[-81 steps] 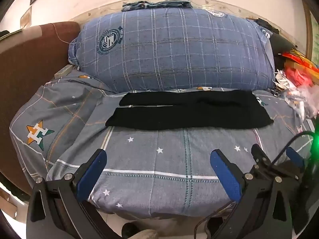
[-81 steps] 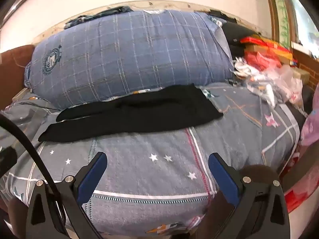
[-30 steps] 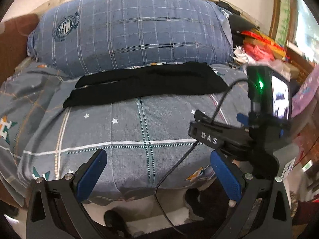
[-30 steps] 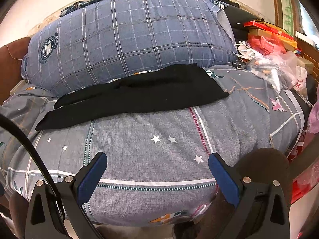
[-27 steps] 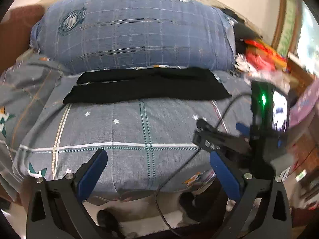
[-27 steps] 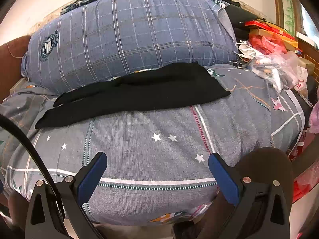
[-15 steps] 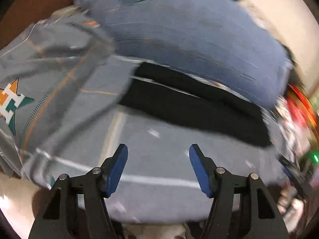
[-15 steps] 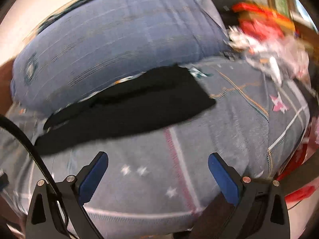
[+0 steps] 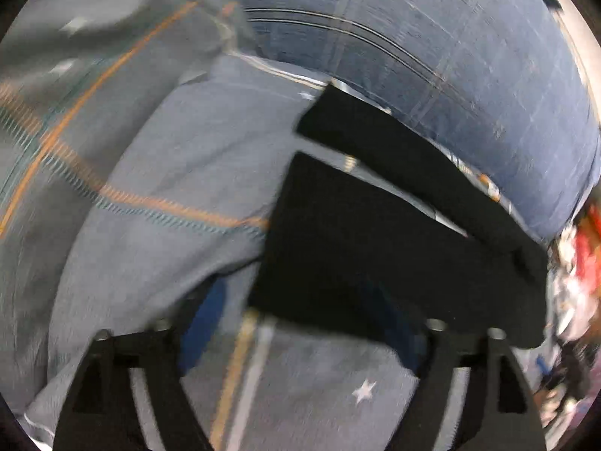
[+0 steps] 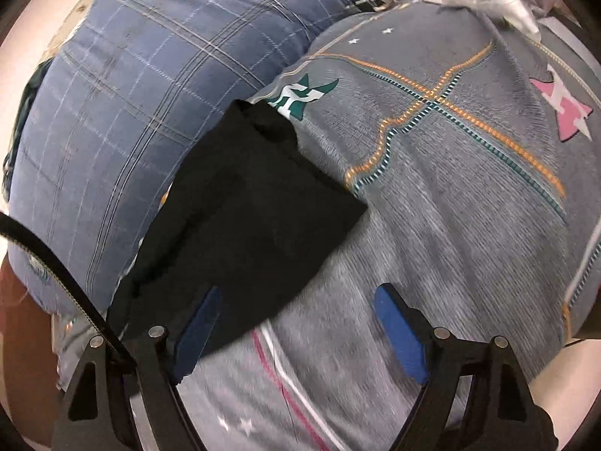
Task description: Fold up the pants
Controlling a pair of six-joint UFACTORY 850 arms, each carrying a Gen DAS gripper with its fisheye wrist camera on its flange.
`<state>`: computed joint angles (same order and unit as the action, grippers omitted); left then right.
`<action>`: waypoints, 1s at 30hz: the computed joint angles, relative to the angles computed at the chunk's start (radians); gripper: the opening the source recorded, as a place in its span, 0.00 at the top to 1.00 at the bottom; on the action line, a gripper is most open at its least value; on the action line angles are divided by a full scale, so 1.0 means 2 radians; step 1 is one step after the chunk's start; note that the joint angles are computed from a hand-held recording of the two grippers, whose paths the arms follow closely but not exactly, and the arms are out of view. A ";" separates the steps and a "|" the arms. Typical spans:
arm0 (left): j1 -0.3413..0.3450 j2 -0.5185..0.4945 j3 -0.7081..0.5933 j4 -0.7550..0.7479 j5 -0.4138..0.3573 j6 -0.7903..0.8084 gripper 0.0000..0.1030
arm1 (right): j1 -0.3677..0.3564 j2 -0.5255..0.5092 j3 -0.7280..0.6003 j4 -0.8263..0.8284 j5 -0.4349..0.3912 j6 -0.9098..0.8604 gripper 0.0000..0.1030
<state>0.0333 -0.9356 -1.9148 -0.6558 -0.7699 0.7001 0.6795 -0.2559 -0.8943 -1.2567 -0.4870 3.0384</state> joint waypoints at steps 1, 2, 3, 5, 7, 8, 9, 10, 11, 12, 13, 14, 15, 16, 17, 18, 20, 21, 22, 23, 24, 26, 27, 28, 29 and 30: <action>-0.007 -0.004 -0.007 0.016 0.002 -0.012 0.14 | -0.004 -0.004 -0.003 -0.001 0.003 -0.002 0.14; -0.012 -0.004 -0.008 0.026 0.007 -0.021 0.13 | -0.011 -0.010 -0.009 -0.001 0.006 -0.012 0.14; -0.016 -0.006 -0.013 0.035 0.007 -0.024 0.13 | -0.016 -0.015 -0.017 0.007 0.007 -0.028 0.14; -0.031 -0.004 -0.015 0.069 0.017 -0.025 0.66 | -0.025 -0.027 -0.033 0.029 0.002 -0.071 0.25; -0.036 -0.008 -0.030 0.092 -0.006 -0.040 0.92 | -0.035 -0.033 -0.044 0.053 0.009 -0.111 0.68; -0.036 -0.008 -0.034 0.095 -0.014 -0.049 0.93 | -0.037 -0.032 -0.046 0.065 0.006 -0.126 0.91; -0.035 0.000 -0.029 0.091 -0.013 -0.047 0.93 | -0.037 -0.027 -0.044 0.056 0.007 -0.120 0.91; -0.034 0.007 -0.022 0.085 -0.012 -0.044 0.93 | -0.036 -0.022 -0.040 0.036 0.008 -0.103 0.91; -0.032 0.011 -0.021 0.079 -0.018 -0.043 0.93 | -0.033 -0.015 -0.039 0.034 -0.001 -0.107 0.91; -0.028 0.014 -0.023 0.067 -0.032 -0.042 0.93 | -0.029 -0.009 -0.039 0.035 -0.012 -0.116 0.92; -0.024 0.018 -0.021 0.058 -0.039 -0.038 0.93 | -0.025 -0.004 -0.038 0.034 -0.021 -0.120 0.92; -0.022 0.024 -0.015 0.050 -0.041 -0.035 0.93 | -0.020 0.007 -0.033 0.025 -0.028 -0.115 0.92; -0.020 0.034 -0.005 0.043 -0.040 -0.031 0.93 | -0.018 0.014 -0.027 0.014 -0.028 -0.104 0.92; -0.018 0.042 0.005 0.039 -0.038 -0.027 0.93 | -0.014 0.023 -0.019 0.000 -0.027 -0.087 0.92; -0.016 0.053 0.019 0.036 -0.036 -0.024 0.93 | -0.011 0.033 -0.009 -0.017 -0.025 -0.065 0.92; -0.012 0.063 0.035 0.032 -0.030 -0.020 0.92 | -0.007 0.038 -0.003 -0.024 -0.025 -0.054 0.92; -0.010 0.068 0.049 0.037 -0.023 -0.028 0.86 | 0.003 0.044 0.005 -0.020 -0.032 -0.049 0.92; -0.008 0.065 0.056 0.050 -0.017 -0.043 0.81 | 0.007 0.046 0.010 -0.017 -0.033 -0.046 0.92; -0.008 0.062 0.059 0.063 -0.013 -0.055 0.79 | 0.010 0.047 0.016 -0.017 -0.031 -0.039 0.92; -0.005 0.057 0.060 0.073 -0.011 -0.067 0.78 | 0.009 0.044 0.020 -0.010 -0.023 -0.036 0.92; 0.000 0.050 0.057 0.076 -0.020 -0.075 0.78 | 0.009 0.040 0.020 0.001 -0.019 -0.044 0.91; 0.014 0.042 0.052 0.063 -0.042 -0.082 0.78 | 0.006 0.030 0.016 0.072 -0.018 -0.102 0.87; 0.022 0.043 0.053 0.047 -0.050 -0.074 0.78 | 0.009 0.029 0.017 0.105 -0.028 -0.123 0.86; 0.029 0.050 0.057 0.034 -0.049 -0.057 0.78 | 0.013 0.033 0.019 0.118 -0.038 -0.129 0.86; 0.032 0.057 0.061 0.028 -0.038 -0.042 0.78 | 0.020 0.042 0.025 0.115 -0.053 -0.126 0.86; 0.034 0.064 0.065 0.026 -0.025 -0.030 0.77 | 0.023 0.047 0.026 0.123 -0.066 -0.138 0.85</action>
